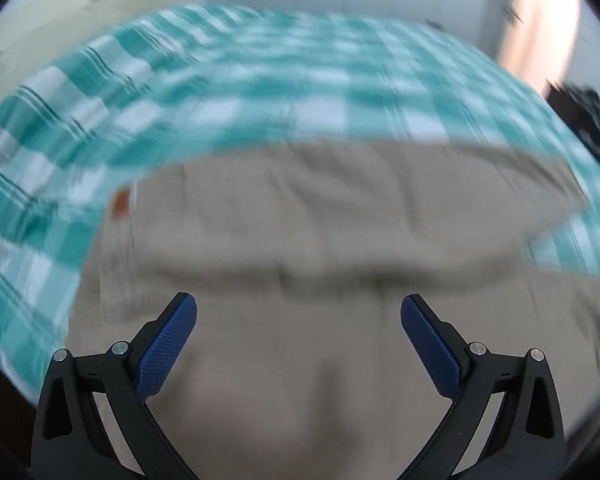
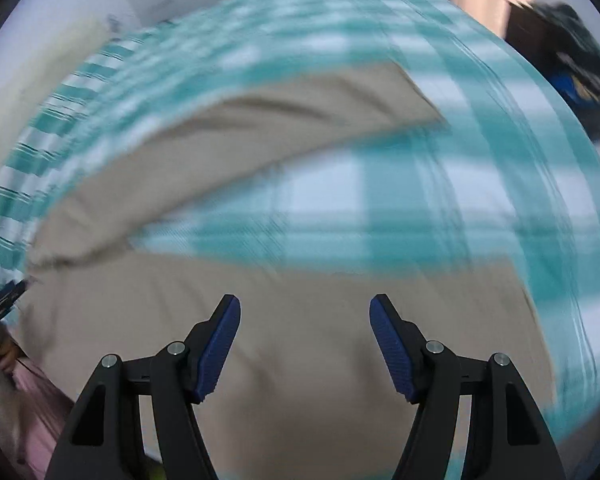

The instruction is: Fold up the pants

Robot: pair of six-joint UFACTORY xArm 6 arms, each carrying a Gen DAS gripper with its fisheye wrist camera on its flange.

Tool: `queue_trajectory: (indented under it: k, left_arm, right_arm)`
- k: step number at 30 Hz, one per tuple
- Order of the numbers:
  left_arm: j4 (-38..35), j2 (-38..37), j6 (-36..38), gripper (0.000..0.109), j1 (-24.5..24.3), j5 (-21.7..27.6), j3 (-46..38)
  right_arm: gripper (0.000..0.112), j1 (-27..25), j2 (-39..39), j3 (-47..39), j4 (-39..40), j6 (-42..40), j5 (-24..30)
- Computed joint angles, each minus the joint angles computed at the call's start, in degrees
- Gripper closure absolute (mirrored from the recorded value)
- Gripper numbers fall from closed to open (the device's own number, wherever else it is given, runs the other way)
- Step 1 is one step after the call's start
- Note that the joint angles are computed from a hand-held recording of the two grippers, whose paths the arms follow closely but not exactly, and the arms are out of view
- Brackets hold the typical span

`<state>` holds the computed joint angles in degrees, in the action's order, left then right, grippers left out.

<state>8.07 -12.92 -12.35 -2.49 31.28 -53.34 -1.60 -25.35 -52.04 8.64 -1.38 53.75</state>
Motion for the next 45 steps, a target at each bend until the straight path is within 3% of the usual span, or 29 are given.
queue_trajectory:
  k: [4, 6, 7, 10, 13, 15, 16, 17, 22, 24, 25, 28, 34, 39, 43, 45]
  left_arm:
    - [13.2, 14.6, -16.0, 0.006, 2.1, -1.8, -10.1]
    - [16.5, 18.2, -18.7, 0.007, 2.5, 1.2, -11.3]
    - [16.4, 19.1, -17.8, 0.006, 3.1, 0.2, -9.8]
    - [16.1, 16.1, -17.2, 0.006, 5.0, -10.0, -1.8]
    - [17.0, 16.8, -17.9, 0.006, 4.8, -9.8, -2.5]
    - [18.9, 17.1, -19.6, 0.006, 5.0, -11.1, -2.1]
    - [19.2, 17.0, -19.9, 0.006, 5.1, -11.6, -1.9]
    - [19.3, 17.1, -20.1, 0.006, 5.2, -11.9, -1.8]
    - [21.0, 17.3, -21.8, 0.006, 5.2, -12.6, -1.7]
    - [21.2, 17.3, -21.9, 0.006, 5.3, -12.7, -1.7]
    - [21.6, 17.2, -22.3, 0.006, 5.3, -12.7, -1.5]
    - [21.8, 17.3, -22.4, 0.006, 5.3, -12.6, -1.7]
    - [22.0, 17.3, -22.7, 0.006, 5.4, -12.9, -1.6]
    - [23.2, 17.4, -23.4, 0.006, 5.4, -12.3, -1.9]
    - [24.5, 17.6, -24.4, 0.006, 5.3, -12.1, -2.1]
    - [25.2, 17.8, -24.9, 0.006, 5.3, -11.8, -2.3]
  right_arm:
    - [0.045, 7.5, 21.9, -18.5, 3.5, 1.5, -10.1]
    - [0.045, 9.5, 30.6, -26.3, 4.3, 1.8, -11.7]
    - [0.045, 10.3, 34.9, -30.0, 4.8, 1.4, -12.4]
    - [0.045, 11.0, 44.4, -36.6, 4.8, -2.7, -12.5]
    - [0.046, 9.2, 47.7, -34.8, -0.2, -3.3, -15.4]
    - [0.062, 6.9, 46.8, -31.1, 2.4, -6.9, -19.9]
    - [0.076, 5.0, 45.3, -28.4, 3.7, -8.9, -22.7]
    - [0.078, 3.3, 44.0, -26.6, 2.7, -8.6, -24.3]
    - [0.078, -5.1, 38.8, -21.6, -12.2, 3.9, -24.5]
    - [0.069, -6.8, 36.5, -20.8, -18.4, 9.0, -22.4]
    - [0.066, -7.7, 35.2, -20.1, -17.8, 8.7, -22.0]
    - [0.066, -9.7, 32.1, -17.6, -3.6, 0.2, -22.8]
    - [0.059, -13.9, 30.3, -15.7, 31.3, -13.4, -17.1]
    - [0.058, -14.5, 35.2, -17.9, 41.2, -15.8, -16.2]
    - [0.059, -13.4, 41.9, -24.7, 46.0, -16.2, -19.7]
    - [0.069, -12.9, 45.6, -28.7, 43.9, -12.8, -20.8]
